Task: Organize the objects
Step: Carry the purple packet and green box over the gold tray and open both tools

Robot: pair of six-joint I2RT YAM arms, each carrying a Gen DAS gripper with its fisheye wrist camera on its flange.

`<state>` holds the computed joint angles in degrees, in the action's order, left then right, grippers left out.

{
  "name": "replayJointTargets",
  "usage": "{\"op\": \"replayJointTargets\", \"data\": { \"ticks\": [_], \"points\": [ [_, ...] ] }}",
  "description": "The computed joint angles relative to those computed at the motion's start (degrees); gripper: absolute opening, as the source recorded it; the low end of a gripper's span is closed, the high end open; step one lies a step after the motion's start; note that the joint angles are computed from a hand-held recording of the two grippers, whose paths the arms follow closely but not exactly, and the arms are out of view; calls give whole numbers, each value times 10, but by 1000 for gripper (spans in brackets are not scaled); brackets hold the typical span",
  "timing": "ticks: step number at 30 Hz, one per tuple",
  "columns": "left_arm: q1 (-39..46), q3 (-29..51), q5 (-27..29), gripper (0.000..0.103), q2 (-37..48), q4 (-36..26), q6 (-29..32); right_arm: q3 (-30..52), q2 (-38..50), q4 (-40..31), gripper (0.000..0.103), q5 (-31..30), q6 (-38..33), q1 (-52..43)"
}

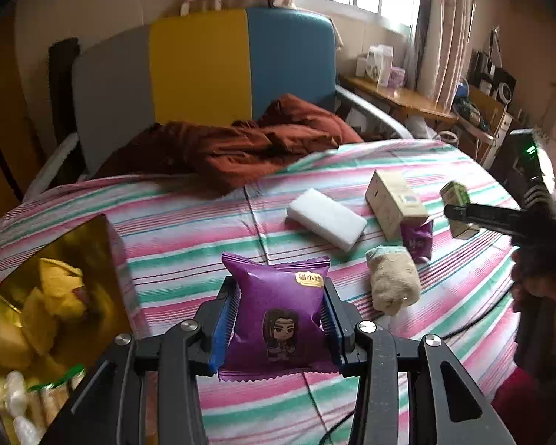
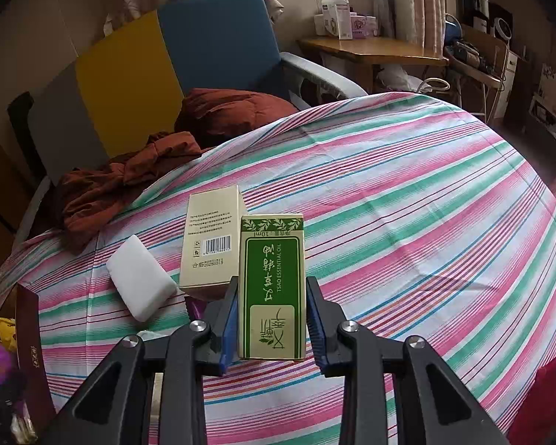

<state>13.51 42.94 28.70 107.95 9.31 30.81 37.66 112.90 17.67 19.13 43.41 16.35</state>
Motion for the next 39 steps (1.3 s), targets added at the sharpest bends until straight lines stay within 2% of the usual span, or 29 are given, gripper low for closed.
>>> {"op": "replayJointTargets", "data": {
  "ticks": [12,16,24,31,39],
  "points": [
    [128,-18,72,44,-60,-67,89,-5,-1,20,31,8,-5,26],
    [167,-5,80,44,-54,-81,117,10,-8,1,32,-1,-6,44],
    [226,30,99,44,-29,-108,140,35,-46,-52,31,25,12,117],
    [253,63,101,44,4,-129,150,87,-57,-89,32,30,12,194],
    [294,115,102,44,52,-152,158,188,5,-109,32,-5,17,277]
  ]
}}
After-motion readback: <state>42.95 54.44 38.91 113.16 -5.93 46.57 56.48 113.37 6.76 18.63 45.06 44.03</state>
